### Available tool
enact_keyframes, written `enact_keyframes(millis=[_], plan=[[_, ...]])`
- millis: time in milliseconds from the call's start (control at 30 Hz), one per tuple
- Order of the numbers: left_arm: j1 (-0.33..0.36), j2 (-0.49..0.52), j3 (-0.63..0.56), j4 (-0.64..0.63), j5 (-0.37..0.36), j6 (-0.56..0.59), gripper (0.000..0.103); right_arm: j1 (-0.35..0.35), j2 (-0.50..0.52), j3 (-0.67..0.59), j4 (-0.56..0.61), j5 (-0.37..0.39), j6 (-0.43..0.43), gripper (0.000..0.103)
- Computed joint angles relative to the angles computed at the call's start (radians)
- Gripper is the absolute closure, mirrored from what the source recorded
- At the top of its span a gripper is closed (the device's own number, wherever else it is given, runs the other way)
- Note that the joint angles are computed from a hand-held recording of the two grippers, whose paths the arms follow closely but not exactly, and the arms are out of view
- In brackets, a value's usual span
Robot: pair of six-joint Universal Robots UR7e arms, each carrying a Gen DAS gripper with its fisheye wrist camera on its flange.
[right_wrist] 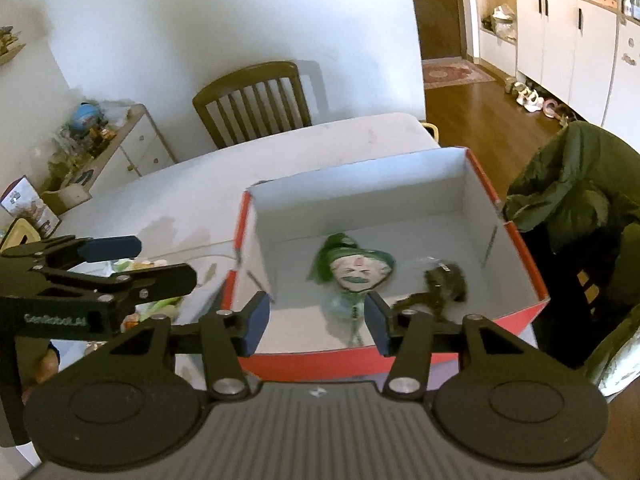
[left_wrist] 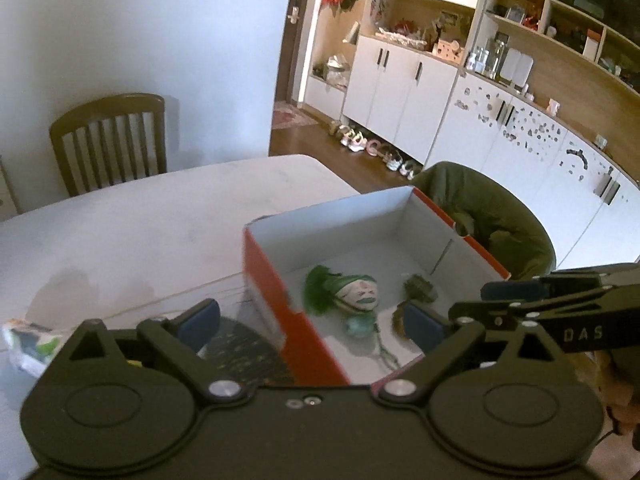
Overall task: Organize objects
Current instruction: 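Withdraw both tools from the shoebox toward the silver snack bag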
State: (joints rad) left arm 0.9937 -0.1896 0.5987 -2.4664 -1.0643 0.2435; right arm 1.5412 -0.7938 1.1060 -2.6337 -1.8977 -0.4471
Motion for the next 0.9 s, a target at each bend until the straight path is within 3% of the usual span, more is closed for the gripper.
enact_keyframes(millis=[100, 300, 400, 533, 633, 900], plan=[[0.007, -0.076, 0.122, -0.072, 0.001, 0.003, 0.001, 0.015, -0.011, 0.051, -0.052, 0.007, -0.005, 0.042], [0.021, -0.185, 0.281, -0.166, 0.026, 0.037, 0.000, 0.049, -0.012, 0.125, -0.123, 0.010, 0.011, 0.037], [0.031, -0.228, 0.335, -0.194, 0.032, 0.047, 0.000, 0.063, -0.007, 0.151, -0.146, 0.015, 0.026, 0.036], [0.053, -0.278, 0.389, -0.201, 0.040, 0.040, 0.000, 0.080, 0.003, 0.183, -0.188, 0.012, 0.029, 0.024], [0.071, -0.305, 0.417, -0.200, 0.051, 0.030, 0.000, 0.094, 0.019, 0.192, -0.208, 0.003, 0.030, 0.020], [0.118, -0.359, 0.494, -0.238, 0.074, 0.023, 0.000, 0.122, 0.077, 0.183, -0.226, -0.034, 0.051, 0.019]])
